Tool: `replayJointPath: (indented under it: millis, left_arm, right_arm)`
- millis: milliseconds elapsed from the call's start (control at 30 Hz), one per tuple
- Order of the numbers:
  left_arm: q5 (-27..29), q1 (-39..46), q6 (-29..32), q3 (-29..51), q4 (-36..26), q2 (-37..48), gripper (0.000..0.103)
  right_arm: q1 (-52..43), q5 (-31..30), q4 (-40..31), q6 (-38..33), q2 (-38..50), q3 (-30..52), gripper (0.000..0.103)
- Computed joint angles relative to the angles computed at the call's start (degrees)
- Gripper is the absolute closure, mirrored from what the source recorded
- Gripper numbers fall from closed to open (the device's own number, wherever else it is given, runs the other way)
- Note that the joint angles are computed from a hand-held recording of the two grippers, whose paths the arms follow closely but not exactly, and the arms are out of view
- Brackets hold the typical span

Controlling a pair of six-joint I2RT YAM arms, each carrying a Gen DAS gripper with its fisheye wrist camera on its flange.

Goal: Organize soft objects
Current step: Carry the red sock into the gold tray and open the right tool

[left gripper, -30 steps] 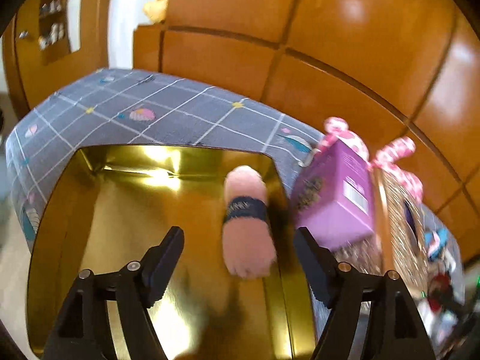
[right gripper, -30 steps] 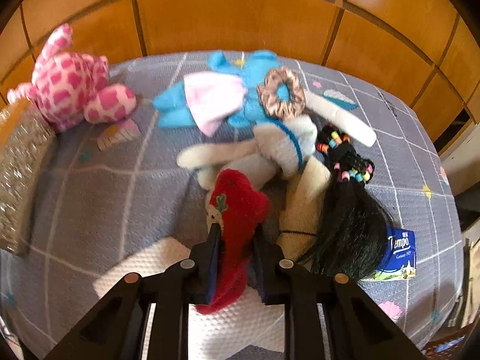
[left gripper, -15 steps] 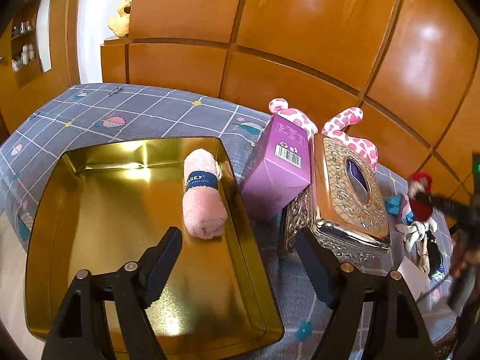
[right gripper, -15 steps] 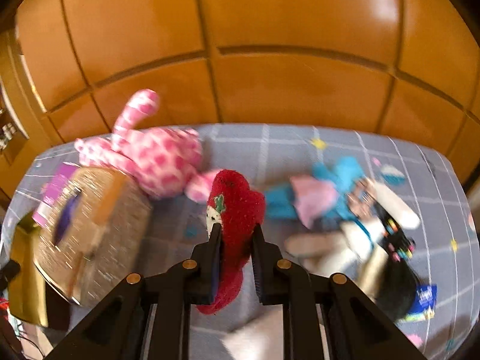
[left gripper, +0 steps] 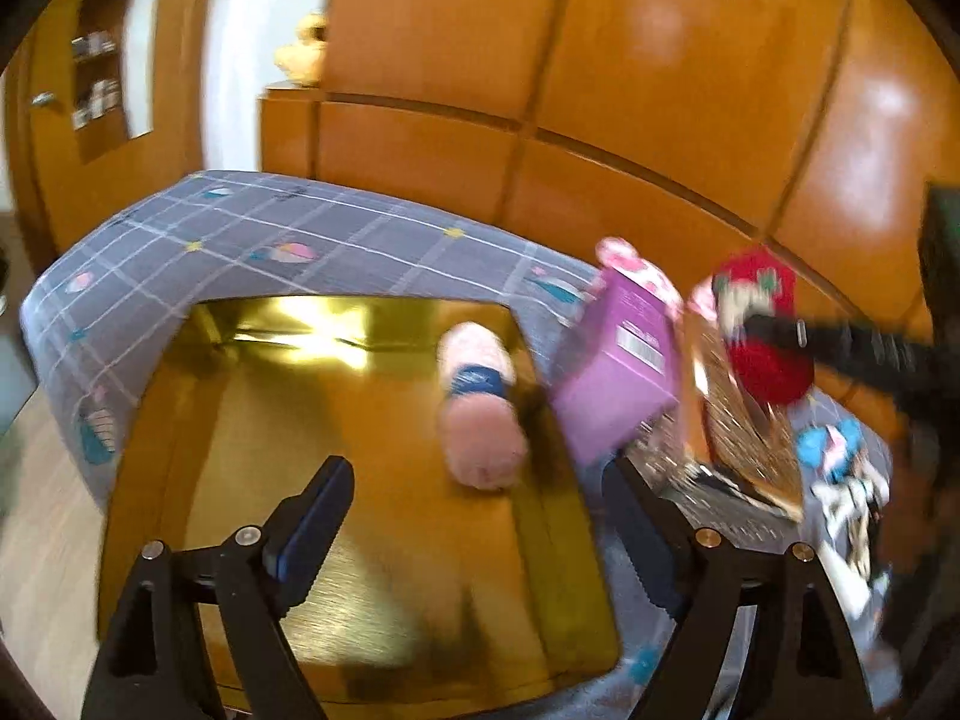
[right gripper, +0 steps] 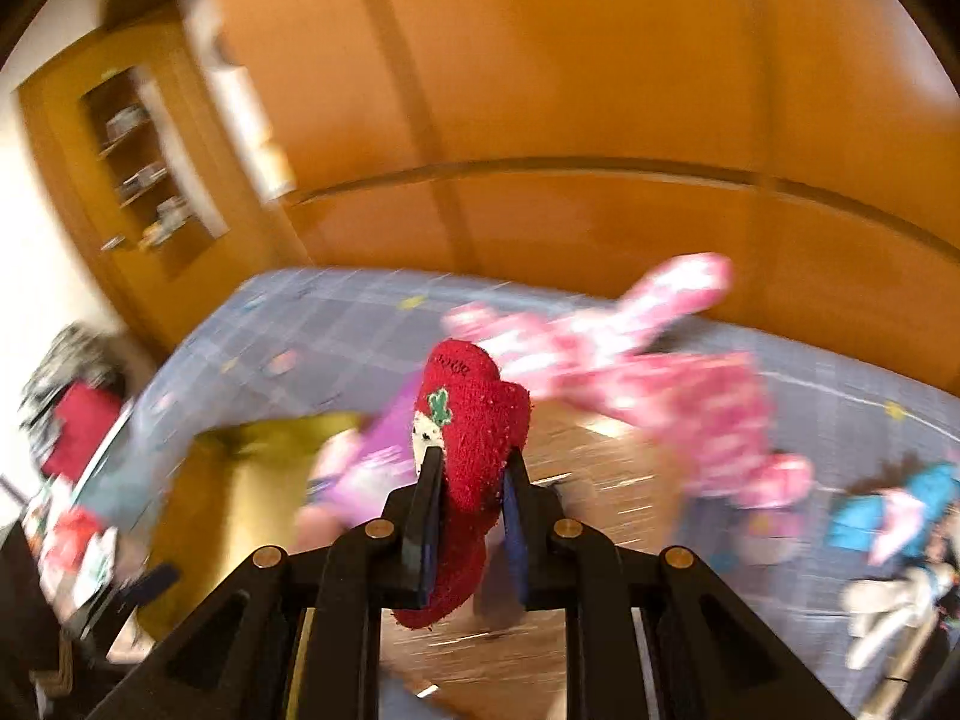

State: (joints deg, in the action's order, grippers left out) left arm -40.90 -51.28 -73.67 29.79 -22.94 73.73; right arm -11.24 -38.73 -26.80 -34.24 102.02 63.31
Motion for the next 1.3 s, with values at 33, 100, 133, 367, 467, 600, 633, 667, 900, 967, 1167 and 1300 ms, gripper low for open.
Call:
replayJointPath:
  millis: [33, 100, 133, 367, 467, 600, 633, 667, 900, 967, 1167, 1300]
  left_arm:
    - [-0.4, 0.5, -0.7, -0.4, -1.0, -1.1, 0.018]
    - [-1.2, 1.8, -2.5, -1.3, -3.9, -3.5, 0.017]
    - [-1.6, 2.4, -3.5, -1.9, -5.1, -4.6, 0.017]
    - [-2.9, 4.4, -6.7, -4.8, -10.2, -11.0, 0.016]
    - [-3.6, 3.6, -7.7, -4.8, -11.0, -10.9, 0.014]
    - [-3.7, 2.7, -8.0, -4.6, -10.9, -10.0, 0.013]
    - [-3.8, 2.2, -8.4, -4.4, -11.1, -9.5, 0.012]
    - [-4.0, 1.8, -8.7, -4.3, -11.2, -9.2, 0.011]
    - [-5.0, -0.2, -9.8, -3.2, -12.4, -8.3, 0.009]
    - [-5.2, -0.9, -9.7, -2.6, -12.4, -7.7, 0.009]
    - [-6.2, -3.9, -9.1, -0.3, -12.7, -4.7, 0.009]
    - [-6.6, -5.8, -8.1, 1.5, -11.7, -2.6, 0.009]
  right_arm:
    - [1.2, -0.3, -0.2, -1.1, -0.6, -1.6, 0.086]
    - [3.7, -0.4, -0.8, -3.3, -2.0, -5.1, 0.086]
    - [4.7, -0.3, -0.7, -3.7, -2.4, -6.4, 0.086]
    - [11.0, 0.6, -0.7, -4.9, -6.3, -16.0, 0.085]
    - [13.9, 3.3, 3.2, -3.2, -7.7, -20.3, 0.082]
    - [14.9, 5.8, 6.5, -3.1, -8.5, -24.2, 0.077]
    - [15.2, 6.2, 6.9, -2.7, -8.6, -24.6, 0.069]
    - [15.2, 6.5, 7.1, -2.3, -8.6, -24.8, 0.068]
    - [12.7, 5.7, 9.3, -2.1, -11.5, -27.0, 0.064]
    - [10.9, 5.4, 9.8, -3.1, -14.3, -28.5, 0.063]
    - [4.6, 3.6, 9.2, -5.1, -19.2, -29.8, 0.063]
    - [-1.2, 1.9, 7.5, -7.5, -20.4, -28.7, 0.062]
